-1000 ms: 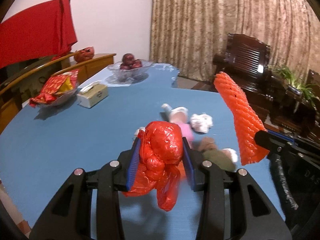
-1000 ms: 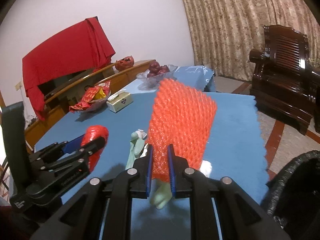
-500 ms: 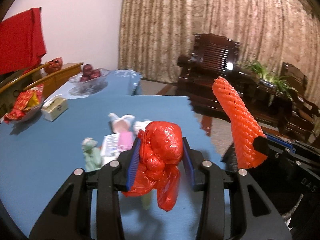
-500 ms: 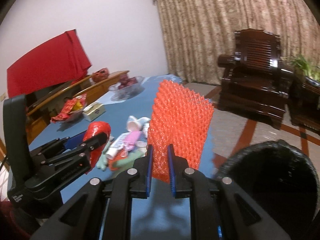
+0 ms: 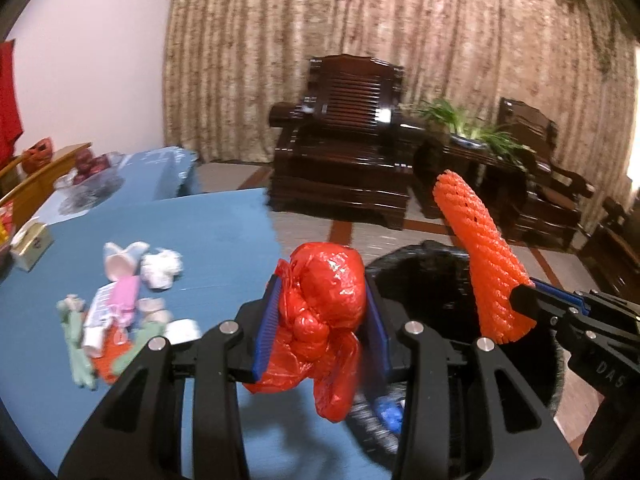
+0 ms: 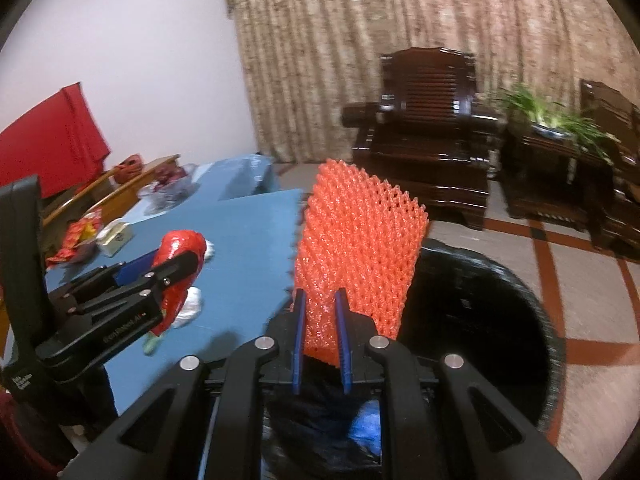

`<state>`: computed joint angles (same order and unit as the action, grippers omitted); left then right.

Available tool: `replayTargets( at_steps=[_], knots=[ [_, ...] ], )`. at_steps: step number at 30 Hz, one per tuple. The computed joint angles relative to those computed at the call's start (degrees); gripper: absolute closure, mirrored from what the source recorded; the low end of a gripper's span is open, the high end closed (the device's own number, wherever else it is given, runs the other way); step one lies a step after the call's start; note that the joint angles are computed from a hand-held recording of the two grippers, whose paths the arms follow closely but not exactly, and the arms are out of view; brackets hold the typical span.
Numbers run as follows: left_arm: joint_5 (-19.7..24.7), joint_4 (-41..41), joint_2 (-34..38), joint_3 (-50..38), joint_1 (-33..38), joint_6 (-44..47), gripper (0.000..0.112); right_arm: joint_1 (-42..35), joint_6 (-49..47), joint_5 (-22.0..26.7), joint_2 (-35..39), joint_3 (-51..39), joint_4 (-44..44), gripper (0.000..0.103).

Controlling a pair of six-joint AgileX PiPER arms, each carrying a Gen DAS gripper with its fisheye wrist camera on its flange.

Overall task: Collect trash
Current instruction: 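Carry red bag and orange net over the bin and open both tools, then move both tools back over the remaining trash on the table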

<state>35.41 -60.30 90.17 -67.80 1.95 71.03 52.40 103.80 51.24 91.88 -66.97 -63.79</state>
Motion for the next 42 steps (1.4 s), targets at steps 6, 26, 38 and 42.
replayTargets(
  at_steps=[6, 26, 38, 42],
  knots=[
    [-2.8, -1.4, -0.1, 2.0, -6.2, 0.9, 0.074, -0.8, 3.4, 1.8, -4.2, 6.7, 0.6, 0.089],
    [-3.8, 0.0, 3.8, 1.1, -10.6, -0.1, 0.034, -2.2, 13.7, -1.6, -7.4, 18.3, 0.9, 0.047],
    [-2.0, -0.6, 1.0, -0.7, 2.6, 0.5, 0.018, -0.3, 12.7, 1.5, -4.1, 11.5, -1.8, 0.006],
    [-1.6, -0.8, 0.7, -1.3, 8.1, 1.7, 0.018, -0.5, 9.0, 0.3, -0.6, 6.3, -2.2, 0.006]
  ],
)
